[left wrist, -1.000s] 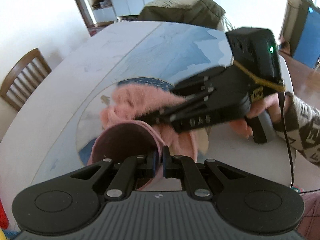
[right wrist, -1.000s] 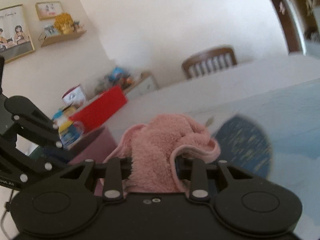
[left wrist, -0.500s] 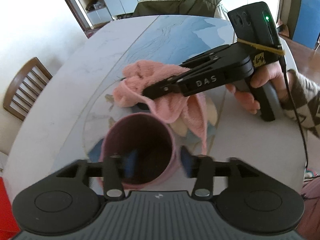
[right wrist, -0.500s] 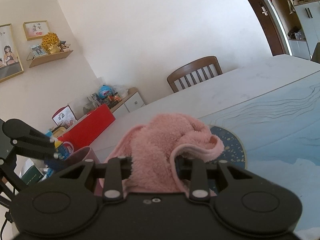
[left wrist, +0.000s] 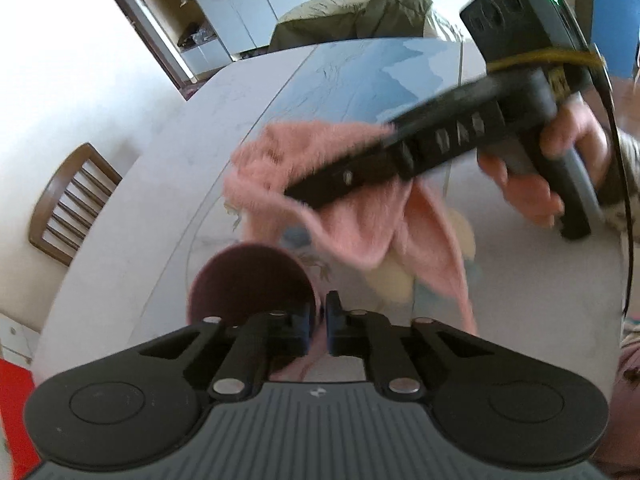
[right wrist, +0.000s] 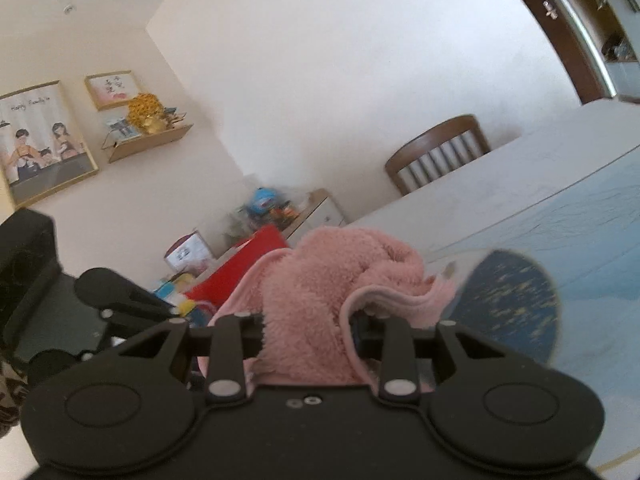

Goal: Clean container
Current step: 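Rub the towel along the cup's outer wall with the right gripper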

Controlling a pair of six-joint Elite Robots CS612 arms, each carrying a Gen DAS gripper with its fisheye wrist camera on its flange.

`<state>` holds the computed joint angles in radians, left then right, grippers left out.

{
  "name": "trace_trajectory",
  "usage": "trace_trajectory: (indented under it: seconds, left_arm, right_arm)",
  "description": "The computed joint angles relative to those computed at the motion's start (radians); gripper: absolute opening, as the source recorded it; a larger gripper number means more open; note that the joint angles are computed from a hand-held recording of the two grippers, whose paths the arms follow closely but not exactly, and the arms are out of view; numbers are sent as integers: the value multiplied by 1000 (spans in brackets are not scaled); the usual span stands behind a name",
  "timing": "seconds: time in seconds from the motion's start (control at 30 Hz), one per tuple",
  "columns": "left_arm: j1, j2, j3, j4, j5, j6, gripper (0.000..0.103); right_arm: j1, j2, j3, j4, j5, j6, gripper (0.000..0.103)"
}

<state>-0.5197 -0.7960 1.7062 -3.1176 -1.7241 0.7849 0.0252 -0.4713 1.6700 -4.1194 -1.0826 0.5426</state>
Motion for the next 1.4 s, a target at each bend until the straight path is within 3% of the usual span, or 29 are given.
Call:
trace_trajectory:
  seconds: [0.17, 0.33, 0.57, 0.7, 0.8, 0.9, 1.03, 1.27, 1.4]
  left_arm:
    - [16, 16, -1, -49, -37, -79, 4]
    - [51, 32, 1, -97, -125, -174, 4]
    - [92, 47, 21, -181, -212, -257, 4]
    - [107, 50, 32, -207, -243, -275, 4]
    - [115, 56, 26, -205, -259, -284, 4]
    - [116, 58, 26, -209, -261, -289, 4]
    - [116, 59, 24, -213, -260, -293, 4]
    - [109, 48, 31, -203, -221, -292, 4]
    - [108, 40, 35, -188, -215, -297, 4]
  right_arm:
    - [29, -19, -20, 122, -24, -63, 32]
    - [41, -25, -44, 248, -29, -134, 32]
    - [80, -42, -58, 444, -150, -318, 32]
    - [98, -61, -40, 437, -235, -369, 32]
    - [85, -70, -21, 346, -174, -329, 31]
    - [69, -70, -22, 269, -65, -264, 32]
    - [66, -55, -62, 289, 45, -239, 32]
    - [63, -13, -120, 341, 44, -229, 31]
    - [72, -15, -113, 415, -18, -316, 31]
